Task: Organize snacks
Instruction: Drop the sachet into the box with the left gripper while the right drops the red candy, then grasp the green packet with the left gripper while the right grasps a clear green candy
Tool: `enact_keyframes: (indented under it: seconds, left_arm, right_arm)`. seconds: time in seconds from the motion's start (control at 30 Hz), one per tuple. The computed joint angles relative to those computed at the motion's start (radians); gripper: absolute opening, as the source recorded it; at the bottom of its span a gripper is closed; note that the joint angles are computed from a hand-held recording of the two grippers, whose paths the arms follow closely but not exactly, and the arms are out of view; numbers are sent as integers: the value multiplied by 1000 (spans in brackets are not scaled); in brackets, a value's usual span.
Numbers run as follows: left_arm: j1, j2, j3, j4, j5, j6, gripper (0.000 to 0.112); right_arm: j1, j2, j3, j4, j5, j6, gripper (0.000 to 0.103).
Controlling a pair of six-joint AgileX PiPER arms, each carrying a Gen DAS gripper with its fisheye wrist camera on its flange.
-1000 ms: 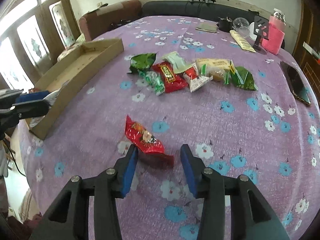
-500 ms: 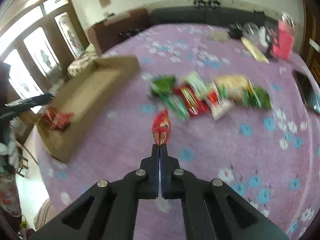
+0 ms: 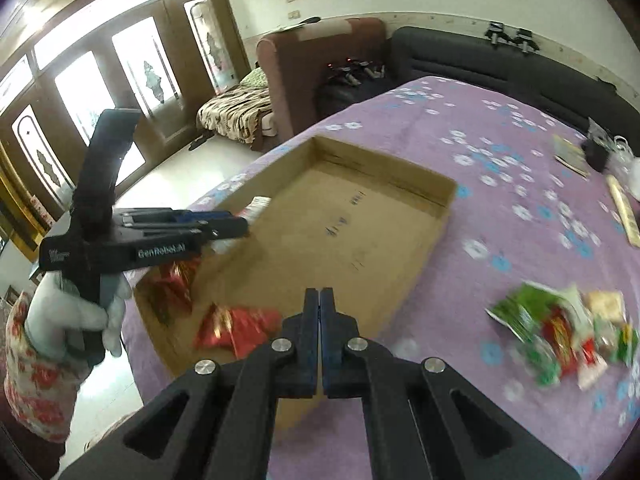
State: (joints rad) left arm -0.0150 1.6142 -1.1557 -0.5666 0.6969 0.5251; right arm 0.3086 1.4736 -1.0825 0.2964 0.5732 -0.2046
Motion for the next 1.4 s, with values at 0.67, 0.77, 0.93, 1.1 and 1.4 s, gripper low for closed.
enact_keyframes:
  seconds: [0.67,0.77,0.93,1.1,1.4]
  left_arm:
    - [161,-283,178,-647,191,418,96]
    - [129,-266,217,-813,269,495,97]
    - [-95,-204,206,-778,146,436,97]
    - [-258,-145,159,-605,19,290,97]
    - [-338,-94,72,-403,-54,102,97]
  right_arm:
    - [-267,-162,30,-20,-62,-39,60]
    - [-420,-201,72,-5,-74,-100,66]
    - [-662,-111,87,188,45,-320,54]
    - [-734,-31,142,363,67,-539,43]
    - [-614,1,231,480,-60,-774,41]
